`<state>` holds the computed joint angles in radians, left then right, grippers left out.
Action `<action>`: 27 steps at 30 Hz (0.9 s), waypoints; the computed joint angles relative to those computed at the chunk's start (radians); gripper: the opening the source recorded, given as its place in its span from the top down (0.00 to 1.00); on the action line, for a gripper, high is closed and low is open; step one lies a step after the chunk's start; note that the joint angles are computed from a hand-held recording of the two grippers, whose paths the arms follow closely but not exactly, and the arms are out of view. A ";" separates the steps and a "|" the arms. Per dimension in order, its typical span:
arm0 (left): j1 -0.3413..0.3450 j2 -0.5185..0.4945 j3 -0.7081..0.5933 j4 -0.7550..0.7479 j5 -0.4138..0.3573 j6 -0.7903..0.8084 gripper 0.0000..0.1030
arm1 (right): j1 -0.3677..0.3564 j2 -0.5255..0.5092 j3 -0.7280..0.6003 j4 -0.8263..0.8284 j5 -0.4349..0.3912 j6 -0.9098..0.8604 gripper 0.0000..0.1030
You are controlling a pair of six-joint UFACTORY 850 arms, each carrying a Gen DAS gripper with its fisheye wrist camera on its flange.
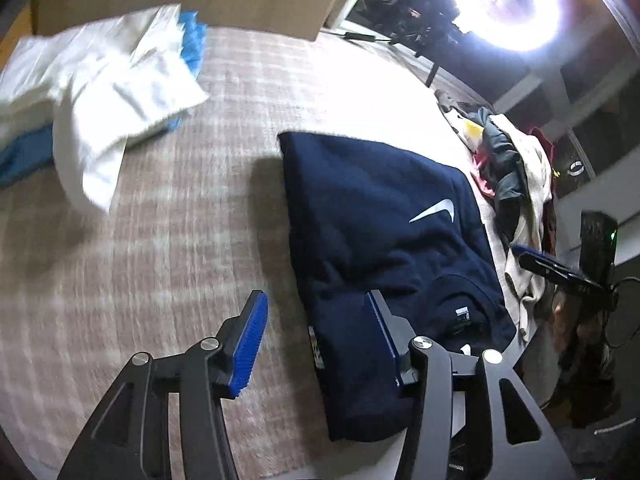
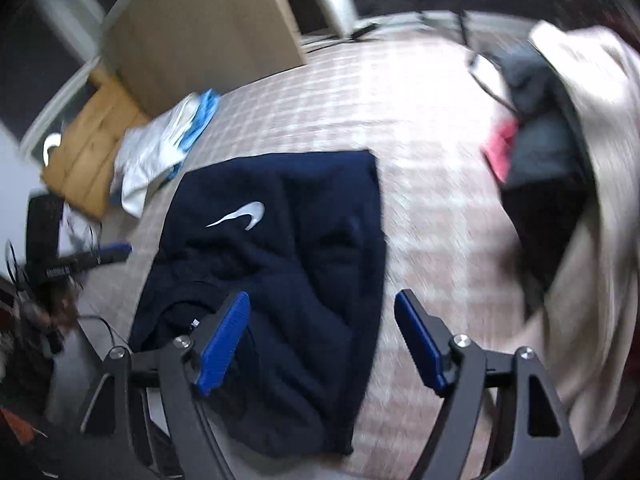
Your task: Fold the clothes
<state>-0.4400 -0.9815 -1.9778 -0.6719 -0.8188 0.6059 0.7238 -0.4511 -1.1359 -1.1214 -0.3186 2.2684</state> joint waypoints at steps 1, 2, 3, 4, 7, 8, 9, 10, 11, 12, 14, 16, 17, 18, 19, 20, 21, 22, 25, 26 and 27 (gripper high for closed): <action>0.001 -0.001 0.005 0.005 0.003 -0.017 0.53 | 0.000 0.008 0.018 -0.021 0.011 0.055 0.28; -0.001 -0.003 0.008 0.009 0.008 -0.030 0.53 | 0.002 0.014 0.031 -0.044 0.016 0.106 0.28; -0.003 0.003 0.024 0.001 0.016 -0.032 0.53 | 0.008 0.014 0.036 -0.083 0.004 0.165 0.28; -0.004 0.009 0.039 -0.006 0.025 -0.033 0.53 | 0.016 0.016 0.041 -0.137 -0.015 0.231 0.28; -0.013 0.027 0.076 -0.012 0.050 -0.036 0.53 | 0.039 0.002 0.021 -0.161 -0.099 0.261 0.28; -0.018 0.032 0.084 -0.005 0.059 -0.038 0.53 | 0.045 -0.009 0.004 -0.127 -0.122 0.219 0.28; -0.023 0.037 0.092 0.003 0.067 -0.040 0.53 | 0.048 -0.022 -0.016 -0.085 -0.141 0.167 0.28; -0.027 0.044 0.101 0.012 0.076 -0.041 0.53 | 0.052 -0.031 -0.030 -0.059 -0.154 0.129 0.28; -0.033 0.047 0.105 0.025 0.082 -0.048 0.53 | 0.054 -0.034 -0.035 -0.052 -0.159 0.108 0.28; -0.038 0.048 0.108 0.038 0.084 -0.057 0.53 | 0.056 -0.043 -0.047 -0.021 -0.169 0.062 0.28; -0.040 0.050 0.113 0.033 0.080 -0.063 0.53 | 0.062 -0.065 -0.077 0.080 -0.195 -0.049 0.28; -0.041 0.054 0.123 0.027 0.080 -0.064 0.53 | 0.070 -0.068 -0.076 0.121 -0.214 -0.051 0.28; -0.043 0.057 0.128 0.029 0.083 -0.067 0.53 | 0.075 -0.069 -0.076 0.143 -0.237 -0.048 0.28; -0.046 0.058 0.131 0.037 0.085 -0.074 0.53 | 0.081 -0.070 -0.077 0.164 -0.262 -0.047 0.28; -0.049 0.059 0.134 0.045 0.088 -0.081 0.53 | 0.084 -0.069 -0.076 0.176 -0.279 -0.047 0.28; -0.052 0.060 0.136 0.053 0.090 -0.089 0.53 | 0.085 -0.065 -0.069 0.175 -0.275 -0.040 0.28; -0.055 0.062 0.139 0.061 0.093 -0.096 0.53 | 0.083 -0.060 -0.061 0.171 -0.259 -0.033 0.28; -0.058 0.071 0.150 0.068 0.100 -0.102 0.53 | 0.081 -0.054 -0.054 0.162 -0.230 -0.024 0.28; -0.072 0.130 0.228 0.030 0.132 -0.006 0.54 | 0.102 -0.045 -0.060 0.102 -0.215 -0.029 0.28; -0.078 0.156 0.261 0.006 0.141 0.052 0.54 | 0.114 -0.041 -0.062 0.070 -0.206 -0.031 0.28; -0.084 0.178 0.289 -0.011 0.148 0.099 0.53 | 0.128 -0.035 -0.060 0.022 -0.186 -0.030 0.28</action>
<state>-0.5237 -0.8033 -1.6892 -0.6828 -0.6707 0.7049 0.8515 -0.4861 -1.1963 -1.0999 -0.5051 2.2383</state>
